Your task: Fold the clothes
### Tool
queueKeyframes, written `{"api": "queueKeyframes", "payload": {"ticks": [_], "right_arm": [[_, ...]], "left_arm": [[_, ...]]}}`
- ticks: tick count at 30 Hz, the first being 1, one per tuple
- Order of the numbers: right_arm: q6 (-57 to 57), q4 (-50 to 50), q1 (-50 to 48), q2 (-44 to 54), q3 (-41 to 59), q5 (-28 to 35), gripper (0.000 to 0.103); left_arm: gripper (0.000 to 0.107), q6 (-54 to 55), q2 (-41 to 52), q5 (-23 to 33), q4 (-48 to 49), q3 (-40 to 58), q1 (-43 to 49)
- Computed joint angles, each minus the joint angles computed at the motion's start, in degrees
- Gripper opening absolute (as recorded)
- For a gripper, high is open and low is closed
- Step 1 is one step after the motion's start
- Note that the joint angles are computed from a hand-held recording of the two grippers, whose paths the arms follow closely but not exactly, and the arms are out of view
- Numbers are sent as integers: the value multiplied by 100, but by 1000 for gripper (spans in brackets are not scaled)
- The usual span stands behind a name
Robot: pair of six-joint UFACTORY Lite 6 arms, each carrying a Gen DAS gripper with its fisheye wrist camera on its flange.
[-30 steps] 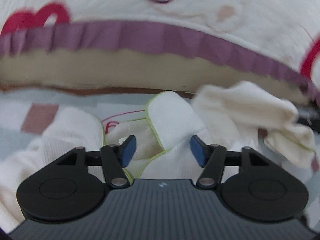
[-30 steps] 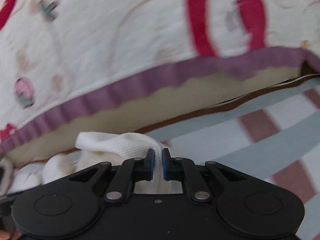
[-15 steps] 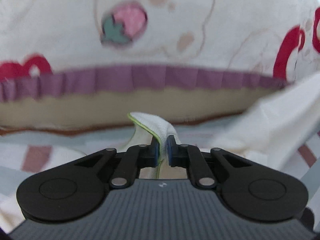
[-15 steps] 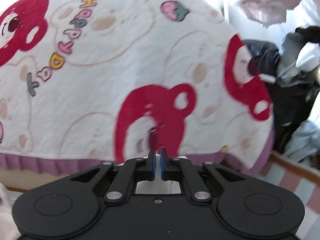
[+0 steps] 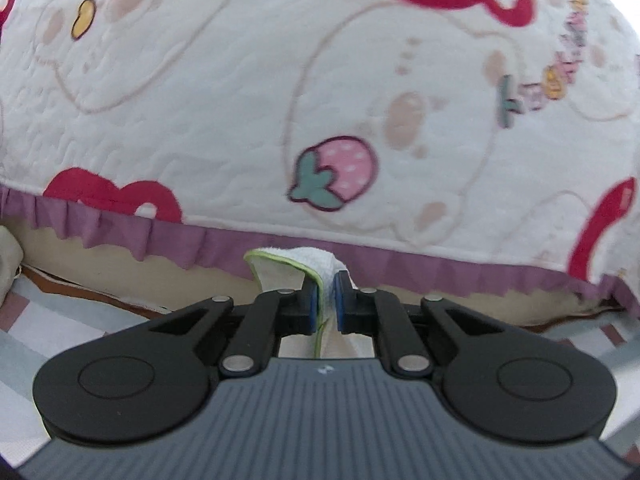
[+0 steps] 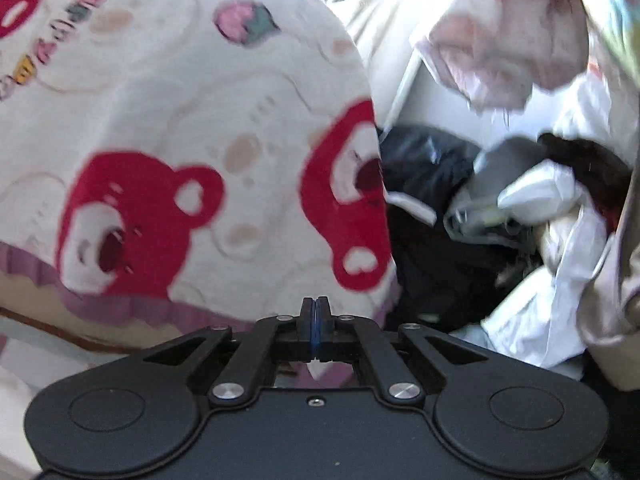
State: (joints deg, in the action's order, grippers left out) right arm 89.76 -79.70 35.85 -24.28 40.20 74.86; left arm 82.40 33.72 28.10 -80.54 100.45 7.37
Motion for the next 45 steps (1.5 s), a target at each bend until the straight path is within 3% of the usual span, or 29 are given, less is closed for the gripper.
{"api": "queueKeyframes", "payload": {"ticks": [3, 6, 8, 9, 13, 17, 20, 22, 23, 24, 26, 30, 34, 37, 40, 45], "right_arm": [[-433, 1085, -1168, -408, -276, -1662, 0], [-691, 2654, -1921, -749, -741, -3244, 14], [-803, 3546, -2128, -920, -1107, -3855, 50], [-822, 3957, -2218, -1001, -1313, -4144, 54], [265, 4419, -2622, -1642, -2282, -4449, 56], [2088, 2878, -2926, -1249, -2666, -4234, 56], [3119, 1185, -3508, -702, -2778, -4885, 56], [3715, -14, -3610, -307, -2787, -5383, 58], [3957, -553, -3458, -90, -2770, -5379, 33], [3959, -852, -3065, 184, -2698, -5136, 23], [3569, -731, -2256, 75, -2756, -4313, 10], [2292, 372, -1133, -1028, -2712, -2533, 8], [514, 697, -1147, -2352, -2054, -1412, 8], [-512, 612, -1348, -2471, -1322, -1293, 8], [-1227, 508, -2093, -2280, -784, -1853, 8], [-935, -224, -3314, -880, -475, -2736, 7]], "left_arm": [[8, -1448, 981, -644, 1398, 993, -354], [8, -2678, 1211, -448, 2448, 1231, -441], [8, -2348, 839, -526, 2218, 727, -483], [8, -1824, 629, -600, 1849, 411, -494], [8, -515, 62, -624, 1078, -272, -476], [8, -1067, 36, -246, 1456, -95, -325], [8, -1493, 181, 16, 1617, 114, -192], [8, -1983, 485, 654, 1679, 507, 10], [8, -2274, 704, 1050, 1574, 756, 135], [8, -2367, 795, 1206, 1445, 803, 193], [8, -2060, 539, 912, 1490, 528, 128], [7, -1072, -209, 480, 1140, -95, 122], [7, -829, -628, 797, 849, -123, 399], [7, -836, -726, 970, 857, -6, 473], [8, -958, -651, 1103, 920, 221, 458], [5, -1612, 357, 709, 1775, 1356, -65]]}}
